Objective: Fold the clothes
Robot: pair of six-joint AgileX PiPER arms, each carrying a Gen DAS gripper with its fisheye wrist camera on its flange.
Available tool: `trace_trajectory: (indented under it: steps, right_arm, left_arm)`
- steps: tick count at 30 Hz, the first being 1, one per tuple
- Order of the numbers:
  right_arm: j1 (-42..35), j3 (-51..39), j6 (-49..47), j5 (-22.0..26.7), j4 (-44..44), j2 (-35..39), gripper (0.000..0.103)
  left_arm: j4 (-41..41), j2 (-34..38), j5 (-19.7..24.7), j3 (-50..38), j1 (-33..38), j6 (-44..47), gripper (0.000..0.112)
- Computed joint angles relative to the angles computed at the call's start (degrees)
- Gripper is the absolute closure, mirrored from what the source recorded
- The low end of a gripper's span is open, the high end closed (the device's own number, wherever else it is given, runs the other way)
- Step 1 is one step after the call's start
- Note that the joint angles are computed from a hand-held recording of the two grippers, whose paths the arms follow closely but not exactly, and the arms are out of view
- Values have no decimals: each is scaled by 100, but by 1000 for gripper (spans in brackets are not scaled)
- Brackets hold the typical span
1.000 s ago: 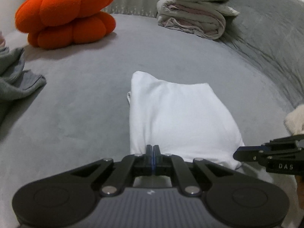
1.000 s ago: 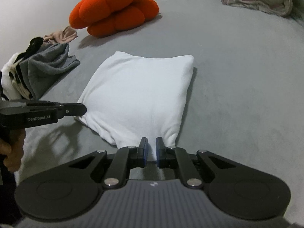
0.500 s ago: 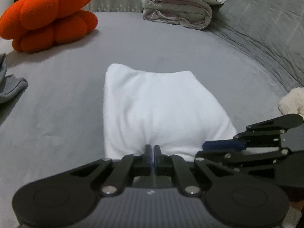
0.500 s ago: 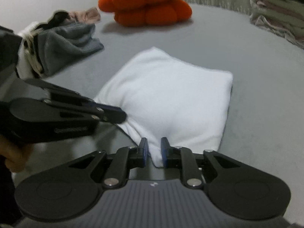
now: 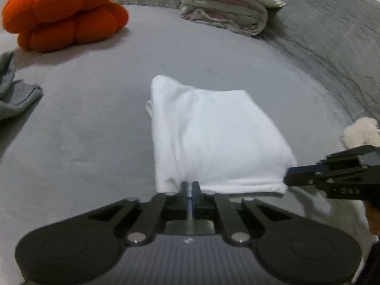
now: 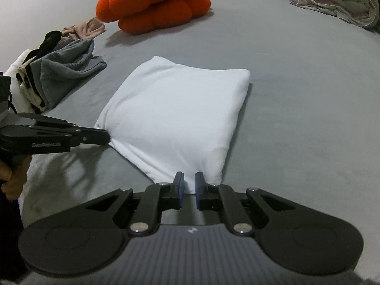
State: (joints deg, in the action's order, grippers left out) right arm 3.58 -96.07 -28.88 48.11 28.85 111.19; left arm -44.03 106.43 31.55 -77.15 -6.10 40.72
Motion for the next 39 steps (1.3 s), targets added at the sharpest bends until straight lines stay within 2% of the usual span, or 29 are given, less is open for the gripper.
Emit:
trace_trajectory:
  steps: [1,2,3,4,5,6,10,11,12,13,14,19,21,22,25,27,30,34,39]
  right_arm:
    - [-20,21,-71,-17,55,-37,94]
    - [-40,45,-145,-37,114,-76,87]
    - [-67,85,-182,-85,176,-133,85]
    - [-112,138,-222,-155,274,-189,82]
    - [-158,190,-264,-225,374,-245,81]
    - [-199,224,-259,-297,426,-274,81]
    - [-208,115,429,-549,11,-173,80]
    - [-243,75,497,-555,88,-137,75]
    - [-279,36,561,-560,172,-102,70]
    - [-313,-5,627,-565,255,-66,52]
    - [-348,-47,694,-569,336,-29,41]
    - [-581,-201,793,-429,1018,141,41]
    - [-561,-270,963,-422,877,172,41]
    - [-497,-247,1097,-511,664,140,41]
    - [-187,120,1126,-1186,-72,-176,41]
    - [-25,350,633,-1394,22,-349,41]
    - [256,695,-180,-1575,392,-564,41]
    - [841,1035,-328,-1945,73,-679,41]
    - [1493,1089,906,-2565,-1250,-545,40]
  left_arm:
    - [-459,-79,85,58,109,426,102]
    - [-892,-153,170,119,217,814,100]
    - [-1254,-212,208,178,312,1093,91]
    - [-1524,-248,206,216,387,1248,79]
    - [-1739,-267,174,245,442,1355,73]
    - [-1791,-250,85,245,450,1328,69]
    - [-1132,-4,-163,-31,339,426,68]
    - [-1083,59,-161,-101,338,277,68]
    - [-1098,119,-135,-156,353,179,62]
    - [-1117,189,-97,-228,370,82,55]
    - [-1127,273,-42,-332,381,-17,52]
    - [-1117,699,284,-806,426,-516,52]
    - [-1098,854,386,-967,442,-725,52]
    - [-1101,891,395,-1003,454,-820,52]
    - [-1428,912,402,-994,581,-828,52]
    - [-1664,912,453,-969,692,-796,52]
    - [-1587,928,497,-1009,779,-1004,52]
    - [-1772,892,510,-939,911,-936,52]
    - [-2054,892,489,-819,1088,-860,52]
